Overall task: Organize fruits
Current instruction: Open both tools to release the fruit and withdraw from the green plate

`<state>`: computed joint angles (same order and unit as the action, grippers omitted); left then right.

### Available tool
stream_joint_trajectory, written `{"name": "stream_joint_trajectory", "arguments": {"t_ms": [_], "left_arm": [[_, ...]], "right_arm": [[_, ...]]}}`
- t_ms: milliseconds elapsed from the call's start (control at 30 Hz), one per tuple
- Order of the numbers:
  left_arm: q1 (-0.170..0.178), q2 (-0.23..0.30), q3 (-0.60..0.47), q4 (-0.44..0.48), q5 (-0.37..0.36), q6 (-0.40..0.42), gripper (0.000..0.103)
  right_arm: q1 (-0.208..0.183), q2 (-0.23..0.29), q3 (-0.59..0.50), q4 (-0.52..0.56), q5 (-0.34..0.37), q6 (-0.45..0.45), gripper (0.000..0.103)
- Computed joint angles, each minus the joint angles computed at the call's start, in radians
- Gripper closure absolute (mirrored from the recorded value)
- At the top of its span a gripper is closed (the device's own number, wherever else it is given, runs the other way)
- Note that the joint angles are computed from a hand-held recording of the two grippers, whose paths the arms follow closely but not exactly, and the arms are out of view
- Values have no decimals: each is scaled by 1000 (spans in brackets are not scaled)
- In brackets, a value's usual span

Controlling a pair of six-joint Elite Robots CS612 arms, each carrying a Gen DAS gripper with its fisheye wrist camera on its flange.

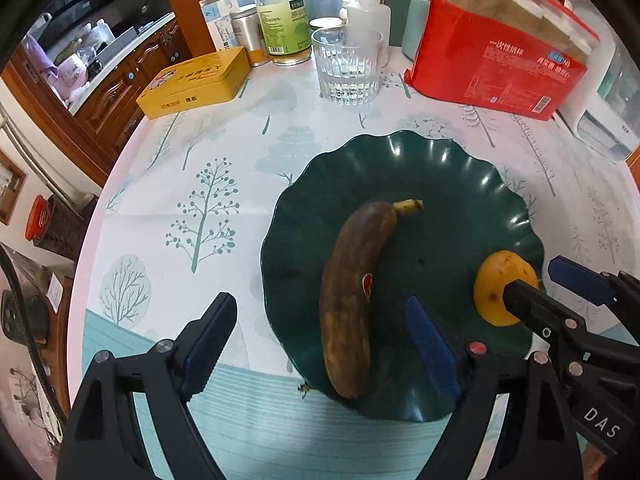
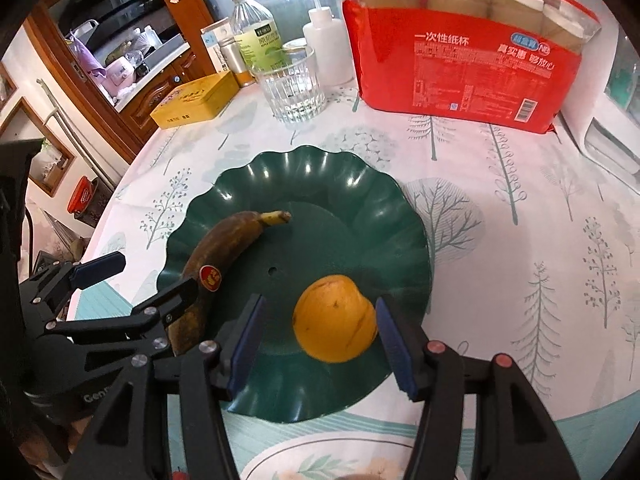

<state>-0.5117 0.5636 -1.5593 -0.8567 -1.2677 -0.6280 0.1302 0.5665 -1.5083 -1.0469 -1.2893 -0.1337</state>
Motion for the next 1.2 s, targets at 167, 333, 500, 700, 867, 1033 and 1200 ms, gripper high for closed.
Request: {"name": "stream_joint_trajectory", "arguments": {"t_ms": [167, 333, 500, 700, 867, 1033, 1200], "left_arm": [[-5, 2, -32, 9, -6, -17, 17], [-15, 6, -62, 23, -1, -34, 17], [-23, 11, -94, 42, -8, -49, 17], [-36, 18, -133, 74, -13, -67, 17], [-55, 21, -172, 96, -6, -89, 17], [-86, 25, -216, 119, 16, -104, 17], [-123, 22, -254, 146, 36, -115, 17]], "right_arm": [[-1, 2, -27, 11, -1, -5, 46], [-1, 2, -52, 28, 0, -17, 46], [-2, 4, -78, 39, 2, -24, 46], [-4, 12, -126, 69, 8, -48, 46], [-12, 21, -175, 100, 20, -70, 46], [-31, 28, -230, 146, 49, -89, 46], [-52, 36, -292, 193, 78, -99, 46]]}}
